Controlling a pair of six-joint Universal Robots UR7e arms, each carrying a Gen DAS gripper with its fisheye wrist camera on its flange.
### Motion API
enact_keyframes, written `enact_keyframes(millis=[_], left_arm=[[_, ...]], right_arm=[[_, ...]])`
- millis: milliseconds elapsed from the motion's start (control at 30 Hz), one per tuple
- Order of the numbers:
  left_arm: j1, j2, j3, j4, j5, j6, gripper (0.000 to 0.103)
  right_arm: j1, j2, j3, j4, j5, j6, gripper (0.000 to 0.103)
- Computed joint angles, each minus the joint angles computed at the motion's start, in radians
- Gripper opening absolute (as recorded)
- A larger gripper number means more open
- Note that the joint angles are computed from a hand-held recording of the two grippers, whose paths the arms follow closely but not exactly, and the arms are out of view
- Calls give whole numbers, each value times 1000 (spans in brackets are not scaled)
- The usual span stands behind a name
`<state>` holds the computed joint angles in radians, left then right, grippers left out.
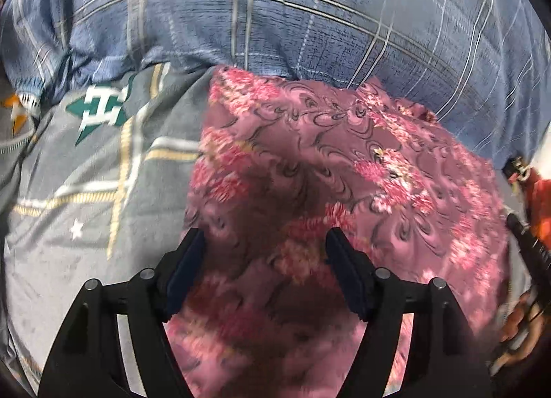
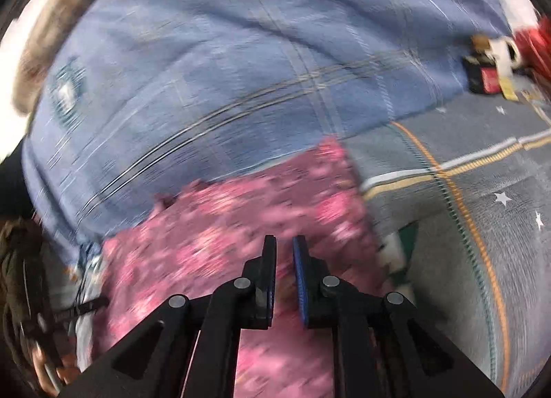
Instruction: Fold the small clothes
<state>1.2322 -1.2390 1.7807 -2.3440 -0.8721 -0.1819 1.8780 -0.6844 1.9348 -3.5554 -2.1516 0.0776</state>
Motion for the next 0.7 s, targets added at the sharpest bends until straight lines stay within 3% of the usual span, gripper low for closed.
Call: enact_keyframes(millis=[67, 167, 233, 467, 533, 600, 700], left_arm=[[0, -32, 2, 12, 11, -1, 72], [15, -91, 3, 44, 3, -19, 73], [40, -140, 12, 70, -31, -43, 73], [100, -226, 12, 102, -46, -56, 73], [120, -247, 17, 97, -65, -53, 73], [134, -256, 24, 86, -79, -51, 73], [145, -272, 27, 91, -93, -47, 73]], right_arm=[[52, 20, -11, 39, 6, -39, 20], [117, 75, -38, 99, 17, -94, 39], [169, 137, -98, 178, 29, -148, 40], [329, 355, -314, 410, 37, -349, 48], [360, 408, -362, 443, 9, -409, 50], [387, 467, -412, 423, -66, -475, 51], [398, 525, -473, 414, -126, -513, 57]])
